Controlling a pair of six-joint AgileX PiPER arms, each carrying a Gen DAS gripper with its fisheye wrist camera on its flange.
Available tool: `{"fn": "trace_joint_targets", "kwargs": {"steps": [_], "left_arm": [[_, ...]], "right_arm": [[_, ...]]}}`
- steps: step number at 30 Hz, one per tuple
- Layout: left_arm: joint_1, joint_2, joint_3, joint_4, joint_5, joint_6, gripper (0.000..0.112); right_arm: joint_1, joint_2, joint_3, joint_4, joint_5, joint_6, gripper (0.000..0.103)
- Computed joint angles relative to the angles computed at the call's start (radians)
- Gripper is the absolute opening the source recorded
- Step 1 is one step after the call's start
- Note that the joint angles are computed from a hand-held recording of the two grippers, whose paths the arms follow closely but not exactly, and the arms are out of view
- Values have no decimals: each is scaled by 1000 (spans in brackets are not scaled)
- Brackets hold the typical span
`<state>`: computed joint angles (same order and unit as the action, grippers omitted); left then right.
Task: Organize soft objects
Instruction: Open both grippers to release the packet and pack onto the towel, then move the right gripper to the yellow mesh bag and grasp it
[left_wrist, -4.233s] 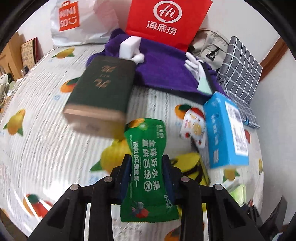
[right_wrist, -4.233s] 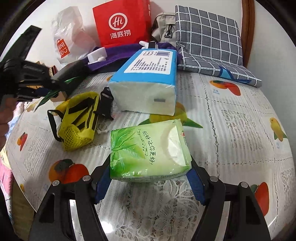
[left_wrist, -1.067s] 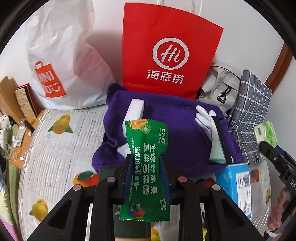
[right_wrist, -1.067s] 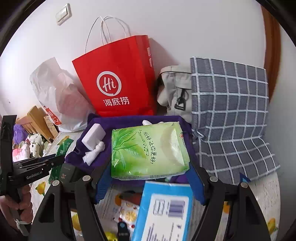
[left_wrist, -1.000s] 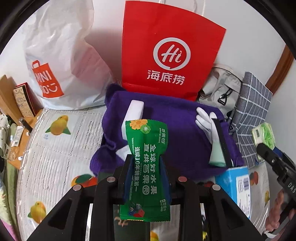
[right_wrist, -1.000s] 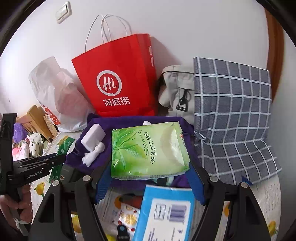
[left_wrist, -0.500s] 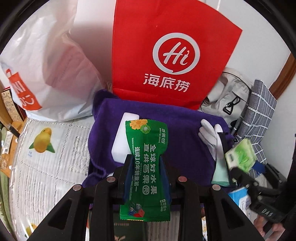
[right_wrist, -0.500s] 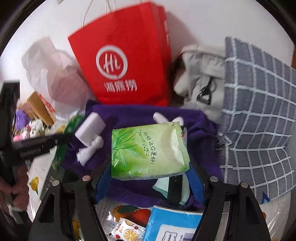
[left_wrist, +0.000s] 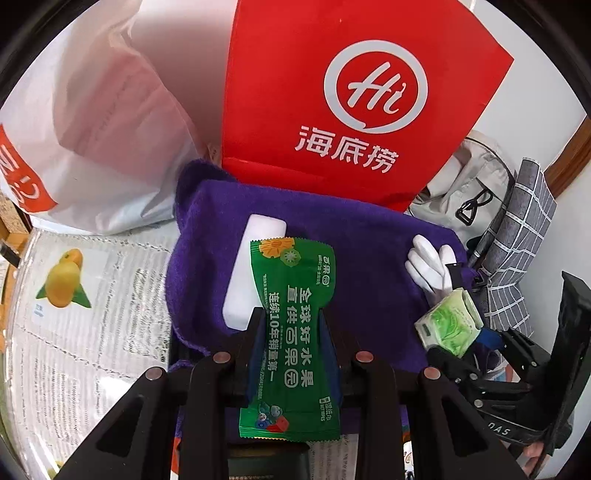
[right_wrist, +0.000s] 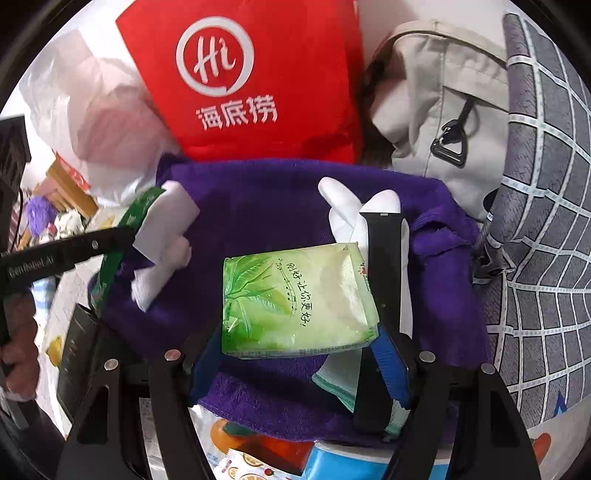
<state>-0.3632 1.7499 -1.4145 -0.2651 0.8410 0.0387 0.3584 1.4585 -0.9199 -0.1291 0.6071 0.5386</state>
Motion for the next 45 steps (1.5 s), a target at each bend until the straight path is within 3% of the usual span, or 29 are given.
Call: {"fn": "trace_joint_targets", "kwargs": {"steps": [5,9,19,22,25,30,35,37,45], "left_arm": [[-15,21,-11,-9,-11,6,28],[-31,41,-12,-33,-24,18,29],[-32,55,-5,-50,-46,17,29],[-41,67,-13,-39,-50,2,35],[-44,66,-10,-39,-61,-7,59],[-41,29,11,-31,-72,-6,61],[-47,-22,34,1,-63,-23,61],[-51,-54,55,25,-68,-45,61],[-61,-270,226,55,-56,-60,61]], "right_arm": [[-3,8,1,-17,-7,-3,75],[-3,2,9,-34,-23,19,84],[18,-78,29,-127,-4,113,84],[32,-111,32,-189,9,183,84],[58,-146,29,-246,33,228,84],[106,-191,30,-318,79,321,84],[154,-272,60,-291,118,342,81],[219,-306,70,-296,163,361,71],[641,-408,132,-498,409,796,70]]}}
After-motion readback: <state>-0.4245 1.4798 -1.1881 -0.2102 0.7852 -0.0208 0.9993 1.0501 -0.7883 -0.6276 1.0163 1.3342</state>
